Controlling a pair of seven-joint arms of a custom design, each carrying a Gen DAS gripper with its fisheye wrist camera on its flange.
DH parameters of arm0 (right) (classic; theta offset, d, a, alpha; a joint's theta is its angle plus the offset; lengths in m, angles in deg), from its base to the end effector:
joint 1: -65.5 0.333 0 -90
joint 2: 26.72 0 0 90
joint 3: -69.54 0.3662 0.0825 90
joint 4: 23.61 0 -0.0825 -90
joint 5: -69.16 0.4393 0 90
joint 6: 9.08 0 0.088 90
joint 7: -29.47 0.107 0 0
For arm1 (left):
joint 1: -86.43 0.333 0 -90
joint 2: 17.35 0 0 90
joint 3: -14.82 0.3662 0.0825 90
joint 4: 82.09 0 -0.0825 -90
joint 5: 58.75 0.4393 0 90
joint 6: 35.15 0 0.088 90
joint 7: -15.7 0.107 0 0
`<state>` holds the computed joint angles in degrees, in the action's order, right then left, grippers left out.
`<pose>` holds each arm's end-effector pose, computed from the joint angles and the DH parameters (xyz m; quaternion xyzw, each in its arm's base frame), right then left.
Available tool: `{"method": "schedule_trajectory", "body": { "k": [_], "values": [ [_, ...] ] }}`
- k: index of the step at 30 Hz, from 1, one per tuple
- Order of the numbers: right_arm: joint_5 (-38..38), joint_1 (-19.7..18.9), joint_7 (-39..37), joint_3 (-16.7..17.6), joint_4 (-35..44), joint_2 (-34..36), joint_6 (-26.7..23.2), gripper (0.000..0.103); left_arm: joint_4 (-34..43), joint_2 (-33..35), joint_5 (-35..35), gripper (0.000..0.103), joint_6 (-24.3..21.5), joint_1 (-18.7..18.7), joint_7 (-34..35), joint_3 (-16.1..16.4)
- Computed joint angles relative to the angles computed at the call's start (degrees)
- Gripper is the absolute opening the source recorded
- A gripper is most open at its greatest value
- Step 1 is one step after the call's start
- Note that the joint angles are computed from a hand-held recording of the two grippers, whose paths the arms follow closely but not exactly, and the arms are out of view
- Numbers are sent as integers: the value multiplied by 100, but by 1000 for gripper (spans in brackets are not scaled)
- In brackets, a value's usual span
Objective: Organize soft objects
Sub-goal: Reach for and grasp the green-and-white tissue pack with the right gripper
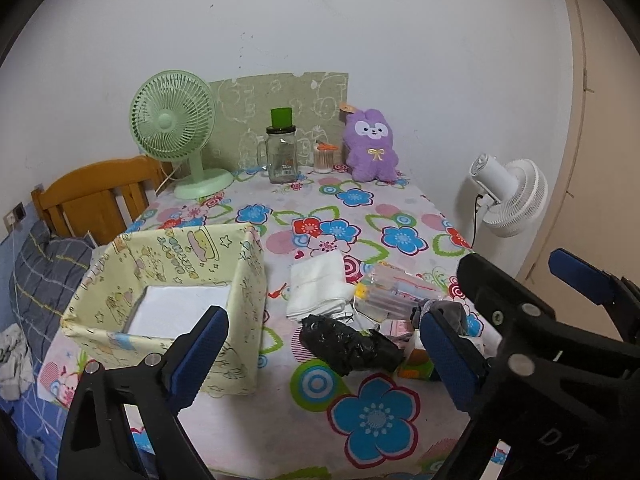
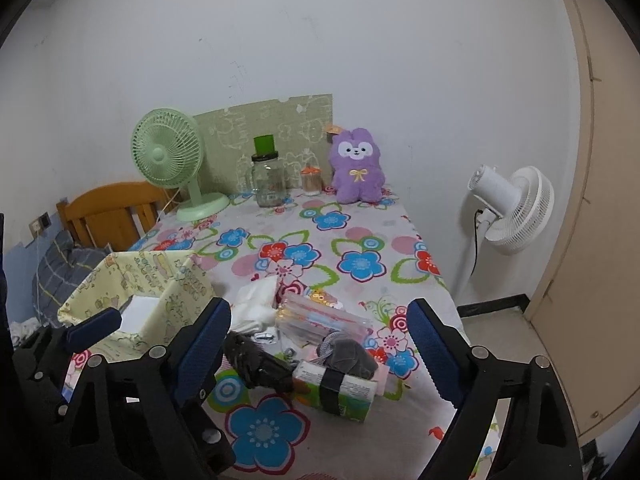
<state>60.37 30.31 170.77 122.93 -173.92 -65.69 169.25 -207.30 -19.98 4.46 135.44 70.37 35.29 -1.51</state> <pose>0.4321 0.1947 0.4916 -0.5233 0.6928 -0.3598 0.3417 0.4711 -0.3744 0.4954 -0.5053 0.7356 -0.3734 0.2532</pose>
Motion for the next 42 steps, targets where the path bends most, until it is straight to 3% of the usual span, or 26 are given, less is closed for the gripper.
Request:
{"method": "schedule_trajectory", "body": {
  "k": [7, 16, 21, 32, 36, 42],
  "values": [
    [-42, -153, -13, 124, -51, 323, 74, 91, 71, 332, -740, 97, -151, -169, 724, 38],
    [-35, -525, 46, 538, -97, 589, 193, 91, 135, 665, -752, 97, -226, -373, 740, 191],
    [-85, -773, 36, 774, -19, 875, 221, 91, 254, 814, -232, 96, -498, -537, 208, 301],
    [-355, -1312, 164, 1230, 223, 1376, 46, 91, 439, 1124, -424, 95, -629, -662, 524, 354],
    [-506, -1343, 197, 1224, 286, 1648, 6, 78, 478, 1187, -588, 95, -715, -711, 700, 377],
    [-601, -1331, 320, 1159, 237, 1699, 185, 70, 557, 1249, -543, 95, -775, -781, 648, 442]
  ]
}}
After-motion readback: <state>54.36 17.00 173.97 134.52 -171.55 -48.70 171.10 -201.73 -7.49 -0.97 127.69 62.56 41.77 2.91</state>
